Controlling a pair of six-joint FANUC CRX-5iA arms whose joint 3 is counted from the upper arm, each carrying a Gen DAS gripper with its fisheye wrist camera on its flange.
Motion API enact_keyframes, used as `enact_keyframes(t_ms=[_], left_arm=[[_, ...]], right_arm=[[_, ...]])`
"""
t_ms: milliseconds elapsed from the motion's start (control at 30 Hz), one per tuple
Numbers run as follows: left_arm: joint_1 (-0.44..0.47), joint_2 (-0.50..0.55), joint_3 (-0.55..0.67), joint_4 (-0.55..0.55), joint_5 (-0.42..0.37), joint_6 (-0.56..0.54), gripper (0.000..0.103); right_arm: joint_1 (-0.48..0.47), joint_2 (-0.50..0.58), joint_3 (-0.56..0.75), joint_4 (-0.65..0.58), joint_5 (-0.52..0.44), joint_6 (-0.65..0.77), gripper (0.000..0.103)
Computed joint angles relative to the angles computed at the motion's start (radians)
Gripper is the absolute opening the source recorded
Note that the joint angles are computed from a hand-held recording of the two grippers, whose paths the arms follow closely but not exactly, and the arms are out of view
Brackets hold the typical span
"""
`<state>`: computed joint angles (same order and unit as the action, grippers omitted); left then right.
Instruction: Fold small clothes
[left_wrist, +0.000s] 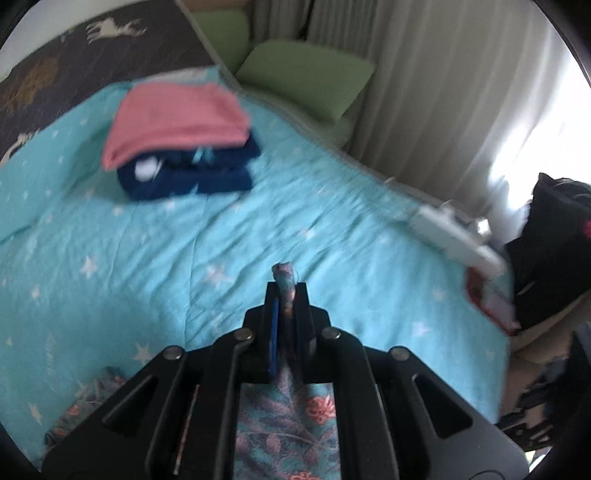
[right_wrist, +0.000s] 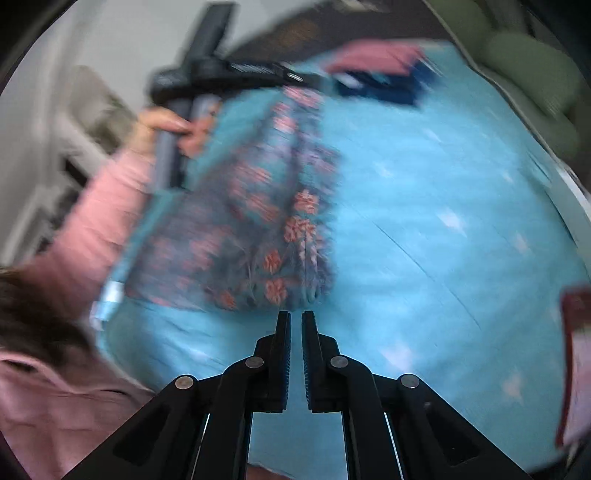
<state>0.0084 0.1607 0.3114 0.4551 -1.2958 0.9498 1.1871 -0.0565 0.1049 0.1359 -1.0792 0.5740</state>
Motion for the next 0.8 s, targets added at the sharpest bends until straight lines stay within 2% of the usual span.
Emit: enact_keyframes(t_ms=[67, 133, 233, 300, 367, 400, 500, 533, 567, 667, 733, 800], left_arm=[[0.005, 0.022, -0.013, -0.025, 0.004, 0.052, 0.011], [0.028, 0.039, -0.022, 0.006, -0.013, 0.093, 0.015], [0.062, 0.033, -0.024, 0.069, -0.013, 0.126, 0.029], [0.092, 0.007, -0.024, 0.119, 0.002, 0.1, 0.05], [0.143, -0.054, -0.043, 0.154, 0.033, 0.054, 0.063], [0.165, -0.078, -0.052, 0.153, 0.042, 0.04, 0.066], [0.296, -0.169, -0.116, 0.175, 0.037, -0.027, 0.067], [0.373, -0.219, -0.166, 0.177, 0.045, -0.048, 0.069], [0.425, -0.251, -0.203, 0.172, 0.056, -0.067, 0.073], [0.617, -0.334, -0.306, 0.098, 0.097, -0.087, 0.075], [0.727, -0.327, -0.335, 0.077, 0.065, -0.031, 0.075], [0.803, -0.308, -0.361, 0.101, 0.039, -0.004, 0.075]], right_arm=[[0.002, -0.001, -0.02, -0.001, -0.03, -0.062, 0.007], [0.006, -0.011, -0.04, 0.012, -0.011, -0.096, 0.008], [-0.005, -0.011, -0.03, 0.039, 0.026, -0.098, 0.009], [-0.011, -0.009, -0.012, 0.056, 0.034, -0.087, 0.009], [-0.019, 0.009, 0.021, 0.07, 0.049, -0.062, 0.011], [-0.034, 0.041, 0.067, 0.075, 0.042, -0.033, 0.012], [-0.084, 0.143, 0.212, 0.057, -0.014, 0.033, 0.03], [-0.117, 0.17, 0.251, 0.015, -0.008, 0.089, 0.042], [-0.155, 0.205, 0.301, -0.038, -0.001, 0.149, 0.048], [-0.278, 0.359, 0.506, -0.207, -0.06, 0.254, 0.051], [-0.335, 0.452, 0.626, -0.285, -0.109, 0.281, 0.051], [-0.376, 0.518, 0.711, -0.36, -0.138, 0.302, 0.052]])
